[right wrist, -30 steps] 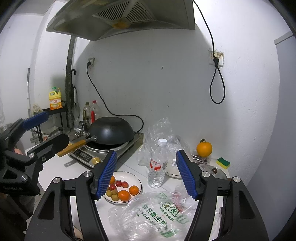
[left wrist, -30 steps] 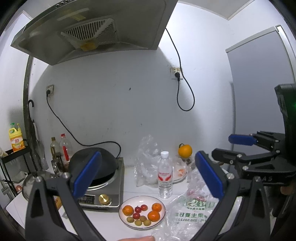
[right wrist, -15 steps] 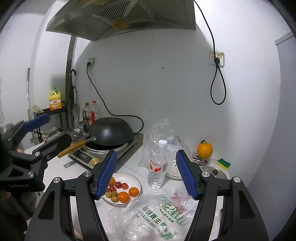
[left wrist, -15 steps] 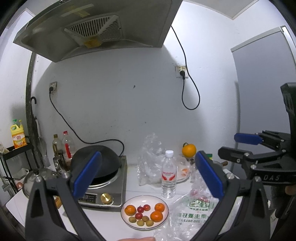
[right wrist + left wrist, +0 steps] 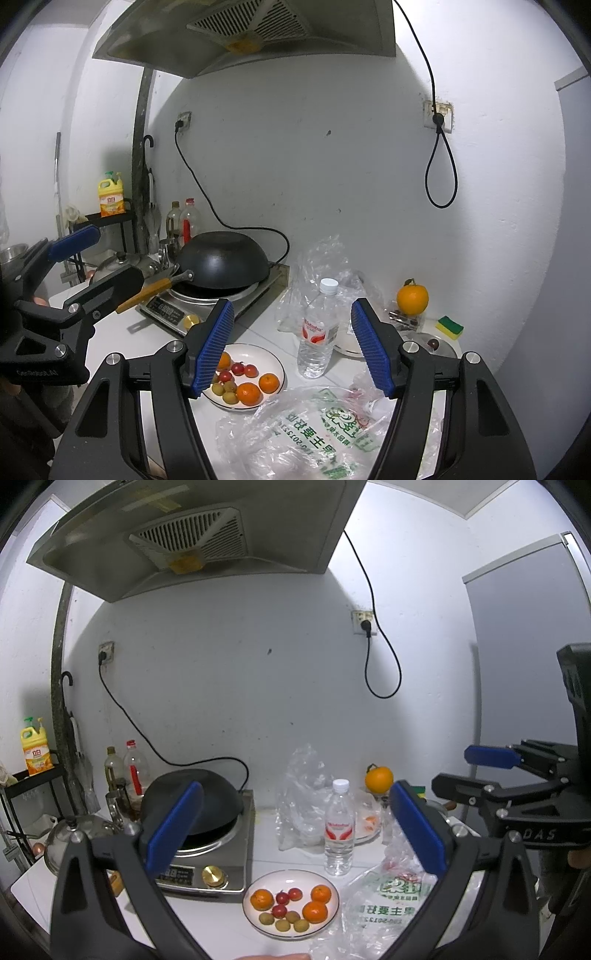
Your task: Organize fruits
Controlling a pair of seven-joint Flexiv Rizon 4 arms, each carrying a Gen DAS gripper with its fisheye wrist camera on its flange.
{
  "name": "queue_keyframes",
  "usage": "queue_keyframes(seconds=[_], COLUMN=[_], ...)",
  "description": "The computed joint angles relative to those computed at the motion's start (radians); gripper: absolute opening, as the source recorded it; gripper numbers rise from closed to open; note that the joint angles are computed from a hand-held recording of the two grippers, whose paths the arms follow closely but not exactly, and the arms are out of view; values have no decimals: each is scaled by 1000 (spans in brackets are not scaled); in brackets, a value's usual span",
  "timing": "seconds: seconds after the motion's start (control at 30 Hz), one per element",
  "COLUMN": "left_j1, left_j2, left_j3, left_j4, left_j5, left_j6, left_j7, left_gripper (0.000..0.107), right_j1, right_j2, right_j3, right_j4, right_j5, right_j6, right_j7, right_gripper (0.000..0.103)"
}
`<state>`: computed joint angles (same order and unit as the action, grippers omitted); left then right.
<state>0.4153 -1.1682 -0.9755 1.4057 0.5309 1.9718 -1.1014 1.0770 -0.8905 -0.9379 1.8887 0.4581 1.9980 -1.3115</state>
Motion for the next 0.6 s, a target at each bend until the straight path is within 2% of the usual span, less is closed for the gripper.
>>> queue_keyframes(seconds=[0.6], left_j1=[14], left_j2=[-68], left_j3=[-78], left_j4=[-32], left_j5=[-13], left_j6=[-35], left_j7=[105], left_gripper=[102], right_j1=[-21], right_j2=[-12], right_j3=[9], right_j4=[-33], right_j5=[-24], right_j6=[-24], right_j7=[17], right_gripper=[69])
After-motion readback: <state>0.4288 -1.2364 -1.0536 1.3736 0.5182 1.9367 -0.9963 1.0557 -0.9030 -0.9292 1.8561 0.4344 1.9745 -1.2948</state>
